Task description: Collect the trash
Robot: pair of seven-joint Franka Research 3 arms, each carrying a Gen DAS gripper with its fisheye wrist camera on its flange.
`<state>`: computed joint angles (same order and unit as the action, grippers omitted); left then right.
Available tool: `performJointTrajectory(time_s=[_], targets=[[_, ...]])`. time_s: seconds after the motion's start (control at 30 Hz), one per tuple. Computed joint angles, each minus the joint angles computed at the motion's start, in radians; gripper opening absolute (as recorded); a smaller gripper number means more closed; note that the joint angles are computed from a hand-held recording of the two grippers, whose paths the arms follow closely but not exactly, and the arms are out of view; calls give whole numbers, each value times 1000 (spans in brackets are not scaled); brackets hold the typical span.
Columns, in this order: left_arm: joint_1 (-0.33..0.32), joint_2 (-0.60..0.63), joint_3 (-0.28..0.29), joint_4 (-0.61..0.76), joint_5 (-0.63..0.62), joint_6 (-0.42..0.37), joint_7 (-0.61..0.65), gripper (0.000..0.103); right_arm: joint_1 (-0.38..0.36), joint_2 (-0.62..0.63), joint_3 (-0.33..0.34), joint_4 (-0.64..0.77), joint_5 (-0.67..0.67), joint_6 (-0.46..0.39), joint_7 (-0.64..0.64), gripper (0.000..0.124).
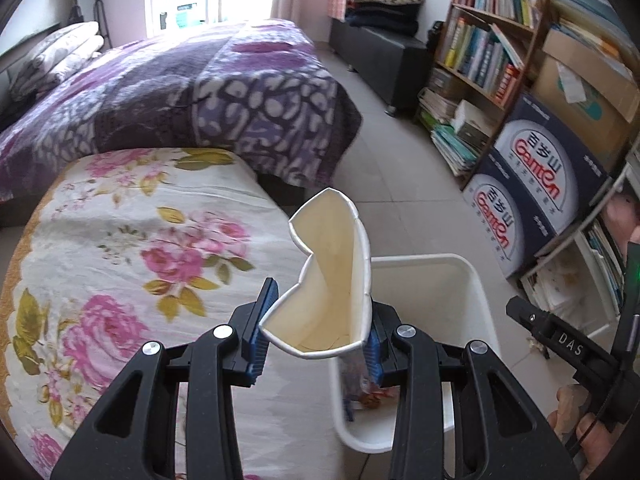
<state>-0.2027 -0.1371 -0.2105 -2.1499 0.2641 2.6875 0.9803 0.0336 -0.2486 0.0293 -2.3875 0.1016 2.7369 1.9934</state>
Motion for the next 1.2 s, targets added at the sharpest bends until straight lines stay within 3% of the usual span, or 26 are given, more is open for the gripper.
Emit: performJointTrajectory(time_s=[0.43, 0.5, 0.57, 0.73, 0.83, 1.07, 1.2], targets=[[-75, 111, -26, 88, -204, 8, 166, 42, -81, -75, -17, -74, -24, 28, 3, 96], [-83, 136, -32, 107, -286, 8, 235, 46, -121, -89, 4, -88, -75, 35, 28, 96], [-86, 153, -40, 118, -348, 18, 281, 56, -167, -104, 35, -100, -142, 37, 73, 96], [-89, 142, -46, 99, -323, 59, 264, 71, -232, -133, 70, -121, -257, 67, 141, 95], [-85, 99, -43, 62, -198, 72, 167, 76, -268, -158, 101, -138, -327, 103, 166, 95], [35, -98, -120, -61, 448, 59, -410, 96, -349, -256, 227, -178, -450, 166, 243, 96], [83, -198, -161, -119, 607, -6, -584, 96, -367, -352, 303, -221, -465, 163, 296, 96]])
